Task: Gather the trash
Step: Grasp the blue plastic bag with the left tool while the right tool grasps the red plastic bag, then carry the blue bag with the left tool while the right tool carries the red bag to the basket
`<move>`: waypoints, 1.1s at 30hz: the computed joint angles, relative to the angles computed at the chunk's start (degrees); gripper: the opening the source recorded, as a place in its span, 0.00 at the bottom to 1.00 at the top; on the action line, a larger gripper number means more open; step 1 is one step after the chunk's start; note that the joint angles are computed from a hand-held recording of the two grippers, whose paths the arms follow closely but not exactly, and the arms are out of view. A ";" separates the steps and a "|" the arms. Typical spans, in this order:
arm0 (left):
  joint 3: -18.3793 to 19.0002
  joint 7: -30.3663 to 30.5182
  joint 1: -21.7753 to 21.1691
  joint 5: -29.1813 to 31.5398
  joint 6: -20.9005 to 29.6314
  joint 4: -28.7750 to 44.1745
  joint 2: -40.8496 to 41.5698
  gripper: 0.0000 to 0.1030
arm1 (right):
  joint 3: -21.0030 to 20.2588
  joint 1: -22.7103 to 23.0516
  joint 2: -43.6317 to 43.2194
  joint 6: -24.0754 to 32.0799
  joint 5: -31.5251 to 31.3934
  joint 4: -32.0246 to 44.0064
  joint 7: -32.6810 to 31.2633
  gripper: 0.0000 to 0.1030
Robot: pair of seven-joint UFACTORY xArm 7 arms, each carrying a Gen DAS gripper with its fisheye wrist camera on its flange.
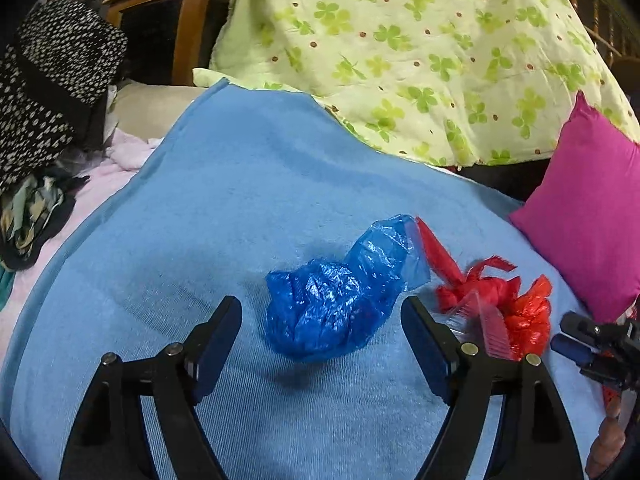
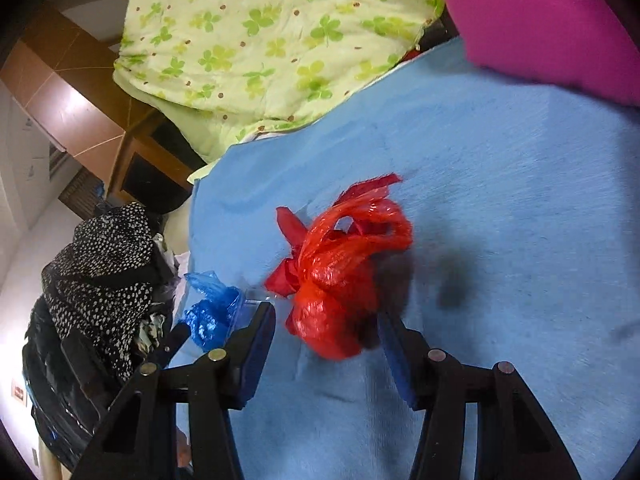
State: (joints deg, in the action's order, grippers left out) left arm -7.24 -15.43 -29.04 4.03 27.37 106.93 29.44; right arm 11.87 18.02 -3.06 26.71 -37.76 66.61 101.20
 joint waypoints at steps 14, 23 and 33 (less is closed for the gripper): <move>-1.74 6.11 -0.13 -3.01 7.36 7.75 5.94 0.62 | -2.27 1.13 2.92 -2.81 4.67 0.69 -4.20 0.38; 0.58 0.90 -1.69 -0.98 4.98 2.72 1.53 0.59 | -0.03 0.12 -3.60 -1.61 6.02 -3.21 -5.45 0.38; 4.55 -12.27 -6.91 14.74 1.79 -7.96 -9.16 0.59 | 7.25 -3.46 -14.62 6.56 5.92 -7.05 -4.97 0.38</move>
